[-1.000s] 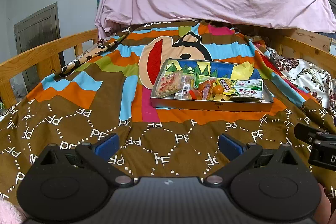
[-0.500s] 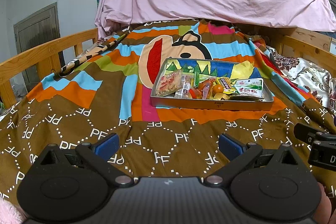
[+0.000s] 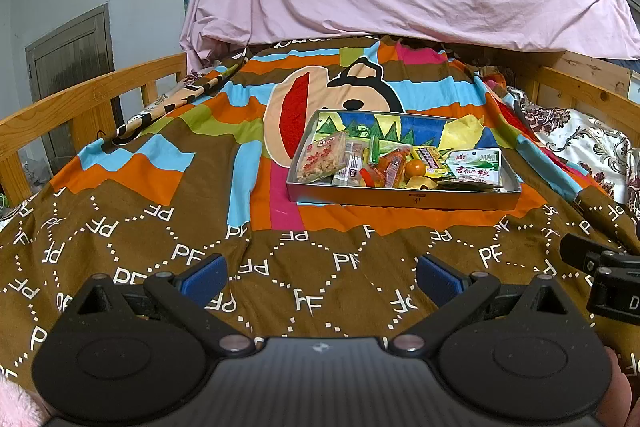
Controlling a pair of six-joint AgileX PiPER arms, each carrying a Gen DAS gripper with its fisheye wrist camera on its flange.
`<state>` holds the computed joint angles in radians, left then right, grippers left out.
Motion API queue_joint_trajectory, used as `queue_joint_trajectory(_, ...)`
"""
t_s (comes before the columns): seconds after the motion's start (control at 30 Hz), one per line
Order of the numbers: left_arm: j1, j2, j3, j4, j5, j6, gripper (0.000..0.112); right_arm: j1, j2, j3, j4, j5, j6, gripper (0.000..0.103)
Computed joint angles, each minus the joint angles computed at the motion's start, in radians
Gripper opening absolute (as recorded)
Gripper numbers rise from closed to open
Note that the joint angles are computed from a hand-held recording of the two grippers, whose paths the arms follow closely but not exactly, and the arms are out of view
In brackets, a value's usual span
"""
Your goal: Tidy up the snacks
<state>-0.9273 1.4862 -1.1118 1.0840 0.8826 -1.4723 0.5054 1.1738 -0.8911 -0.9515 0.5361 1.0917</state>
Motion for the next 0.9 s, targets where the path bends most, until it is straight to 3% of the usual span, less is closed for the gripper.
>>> queue_joint_trajectory(0.9,-0.018,0.001,-0.016,-0.016,0.030,0.035,0.103,0.000,0.000,0.000,0.002,0.000,-0.002,0.102)
